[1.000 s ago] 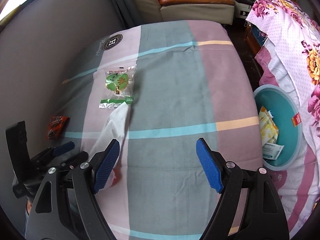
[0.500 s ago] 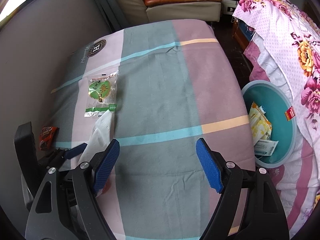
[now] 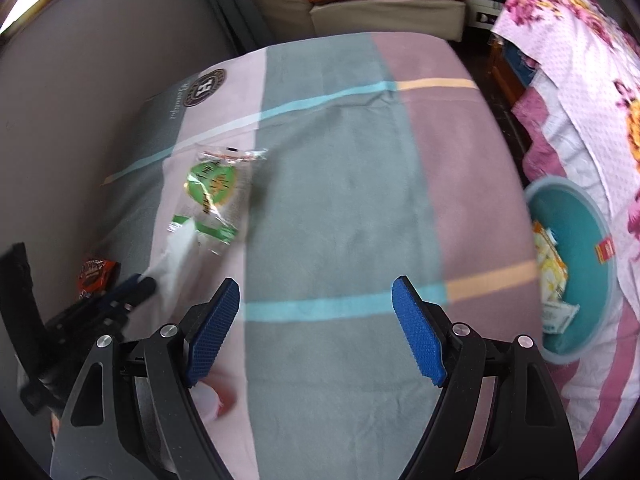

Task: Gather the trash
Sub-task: 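Grasp the white tissue with the left tool while the right tool grasps the green-labelled packet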

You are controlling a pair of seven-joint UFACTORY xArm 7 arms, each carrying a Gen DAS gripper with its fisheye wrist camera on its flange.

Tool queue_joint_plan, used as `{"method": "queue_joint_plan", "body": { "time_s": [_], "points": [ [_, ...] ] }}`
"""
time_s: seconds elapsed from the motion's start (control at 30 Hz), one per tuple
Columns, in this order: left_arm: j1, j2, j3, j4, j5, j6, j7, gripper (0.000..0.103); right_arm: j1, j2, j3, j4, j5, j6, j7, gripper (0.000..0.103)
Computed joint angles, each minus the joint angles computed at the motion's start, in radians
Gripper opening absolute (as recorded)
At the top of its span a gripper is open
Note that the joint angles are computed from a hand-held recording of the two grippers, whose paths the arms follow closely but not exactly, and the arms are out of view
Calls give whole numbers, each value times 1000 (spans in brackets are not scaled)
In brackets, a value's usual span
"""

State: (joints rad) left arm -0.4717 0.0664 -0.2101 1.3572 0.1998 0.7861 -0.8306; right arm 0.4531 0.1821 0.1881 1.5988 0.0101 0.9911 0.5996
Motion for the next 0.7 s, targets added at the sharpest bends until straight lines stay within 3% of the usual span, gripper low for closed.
{"method": "queue_joint_plan", "body": {
  "time_s": [0.13, 0.27, 0.3, 0.33, 0.4, 0.7],
  "points": [
    [24, -18, 10, -20, -41, -33, 48, 21, 10, 79, 5, 93, 14, 5, -27, 75],
    [42, -25, 5, -47, -175, -79, 191, 25, 21, 120, 1, 142, 26, 16, -43, 75],
    [42, -25, 3, -48, -193, -81, 212, 38, 24, 125, -1, 147, 26, 19, -40, 75],
    [40, -26, 0, -51, -199, -80, 232, 62, 24, 124, -3, 144, 29, 19, -40, 75],
    [30, -27, -4, -52, -140, -77, 220, 82, 24, 122, -6, 138, 34, 19, -31, 75],
    [-4, 38, -6, 5, -65, 11, 214, 82, 24, 115, -11, 129, 25, 26, -14, 75]
  ]
}}
